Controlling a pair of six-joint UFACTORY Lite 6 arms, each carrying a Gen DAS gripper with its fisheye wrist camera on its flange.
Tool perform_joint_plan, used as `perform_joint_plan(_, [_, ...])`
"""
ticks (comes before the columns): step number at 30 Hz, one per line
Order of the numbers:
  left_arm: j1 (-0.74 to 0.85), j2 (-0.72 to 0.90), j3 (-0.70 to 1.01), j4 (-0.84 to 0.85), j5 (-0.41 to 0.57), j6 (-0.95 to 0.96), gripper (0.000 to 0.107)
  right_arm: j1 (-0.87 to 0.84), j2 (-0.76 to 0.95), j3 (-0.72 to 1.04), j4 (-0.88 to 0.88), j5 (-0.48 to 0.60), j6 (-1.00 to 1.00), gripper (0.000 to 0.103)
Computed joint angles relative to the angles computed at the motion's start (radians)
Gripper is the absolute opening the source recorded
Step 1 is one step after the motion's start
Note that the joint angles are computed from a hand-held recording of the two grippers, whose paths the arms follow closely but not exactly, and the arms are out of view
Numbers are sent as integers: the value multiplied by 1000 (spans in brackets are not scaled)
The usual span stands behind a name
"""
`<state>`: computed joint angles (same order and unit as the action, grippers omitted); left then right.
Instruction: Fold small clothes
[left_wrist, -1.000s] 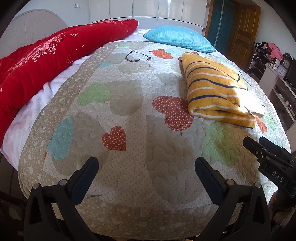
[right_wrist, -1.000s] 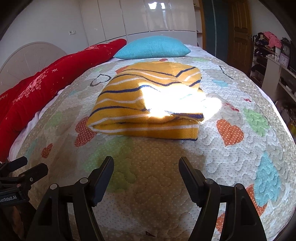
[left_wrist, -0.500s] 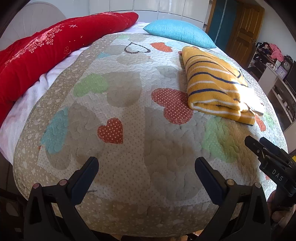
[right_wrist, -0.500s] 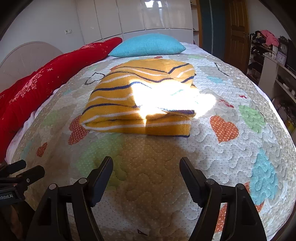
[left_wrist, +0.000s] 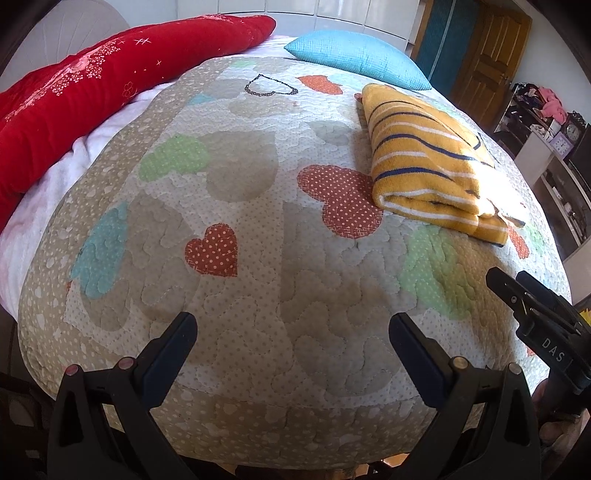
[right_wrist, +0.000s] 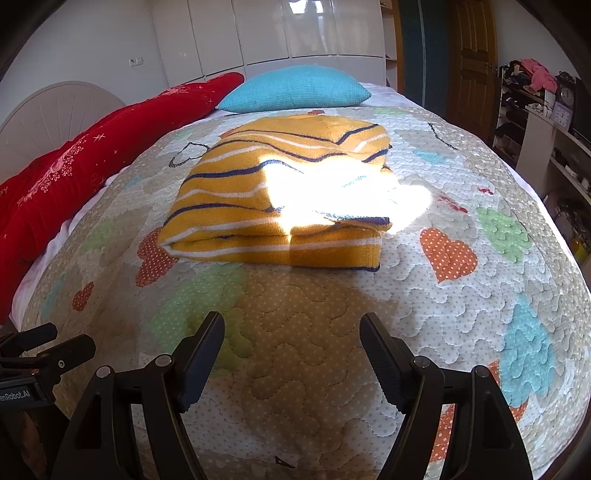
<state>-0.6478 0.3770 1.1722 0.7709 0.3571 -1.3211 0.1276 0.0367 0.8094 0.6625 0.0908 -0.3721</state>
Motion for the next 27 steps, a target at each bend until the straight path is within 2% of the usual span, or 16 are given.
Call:
perform_joint_plan(7, [20,4,-5,-62,-30,55,103,10,8,6,-34,-1,40,81])
perform_joint_plan(10, [20,8,-4,-67,-36,61,103,10,7,4,4,0,-3,81])
perform_joint_plan(19, [12,3,-15,-34,-43,24,103,35,-2,-3,-199,-17,196,82])
perform_joint_plan(24, [21,14,-9,-102,-40,85,103,35,10,-3,-131,-18,128,82])
perform_joint_plan(27, [18,11,-15,-87,-41,67,103,34,12,-6,-75,-20,72,82])
